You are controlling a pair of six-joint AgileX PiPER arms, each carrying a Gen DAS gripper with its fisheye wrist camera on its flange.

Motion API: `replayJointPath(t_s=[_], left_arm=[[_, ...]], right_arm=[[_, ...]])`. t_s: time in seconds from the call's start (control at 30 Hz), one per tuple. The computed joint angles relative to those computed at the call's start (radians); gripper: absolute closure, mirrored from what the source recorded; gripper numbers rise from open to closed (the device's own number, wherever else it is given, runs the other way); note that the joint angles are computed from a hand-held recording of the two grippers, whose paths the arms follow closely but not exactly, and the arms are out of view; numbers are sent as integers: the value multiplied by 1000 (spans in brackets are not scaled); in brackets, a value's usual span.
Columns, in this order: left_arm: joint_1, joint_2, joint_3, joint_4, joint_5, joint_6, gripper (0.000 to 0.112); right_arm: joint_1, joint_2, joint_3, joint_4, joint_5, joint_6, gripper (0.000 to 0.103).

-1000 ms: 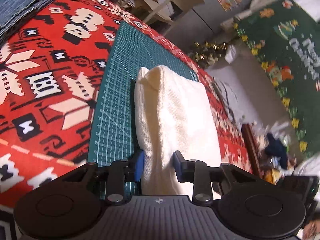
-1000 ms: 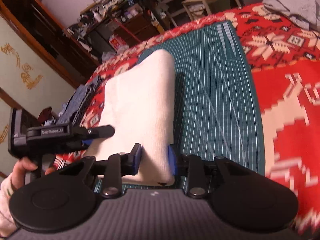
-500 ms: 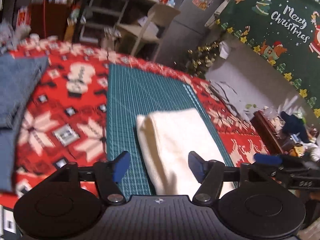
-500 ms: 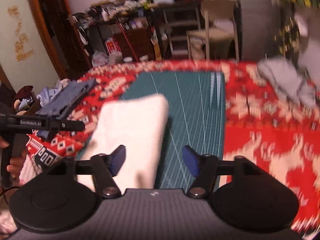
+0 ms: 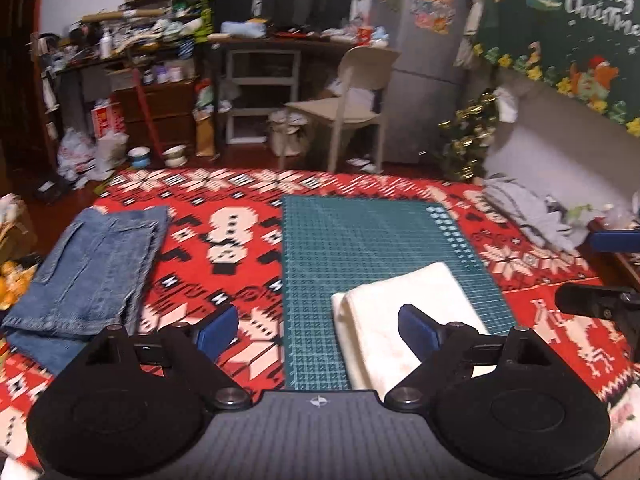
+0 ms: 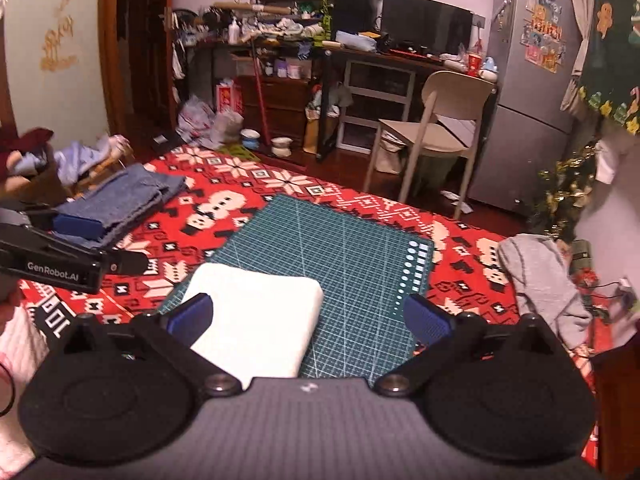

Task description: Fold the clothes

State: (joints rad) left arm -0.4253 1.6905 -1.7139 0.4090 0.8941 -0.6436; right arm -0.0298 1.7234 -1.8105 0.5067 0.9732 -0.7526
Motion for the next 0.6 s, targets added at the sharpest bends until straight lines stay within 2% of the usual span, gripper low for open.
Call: replayJointPath(t_s=[0.1, 0.2, 0.23, 0.3, 0.37, 0.4, 0.47, 0.53, 0.6], left_arm=[[-19, 14, -37, 38, 50, -26, 25], [-44, 31, -77, 85, 110, -68, 25], [-53, 39, -94, 97, 135, -76, 25], [-62, 46, -116, 101, 154, -70, 25], [-64, 41, -118, 94, 147, -69, 25], [-65, 41, -121, 89, 146, -68, 25], [-69, 61, -165, 74, 186, -54, 25], [-75, 86, -214, 58, 227, -41, 25], [-83, 92, -234, 39, 236, -21, 25]], right_arm=[[38, -38, 22, -59, -39, 36, 1], [40, -139, 188, 22, -211, -43, 1], [39, -157, 213, 36, -233, -46, 1], [50, -156, 182, -18, -191, 13, 1], [73, -127, 103, -119, -94, 91, 1], [81, -123, 92, -145, -77, 99, 1], [81, -144, 134, -133, -100, 53, 1], [91, -185, 210, -148, -173, 63, 1], [110, -226, 274, -189, -244, 128, 1]])
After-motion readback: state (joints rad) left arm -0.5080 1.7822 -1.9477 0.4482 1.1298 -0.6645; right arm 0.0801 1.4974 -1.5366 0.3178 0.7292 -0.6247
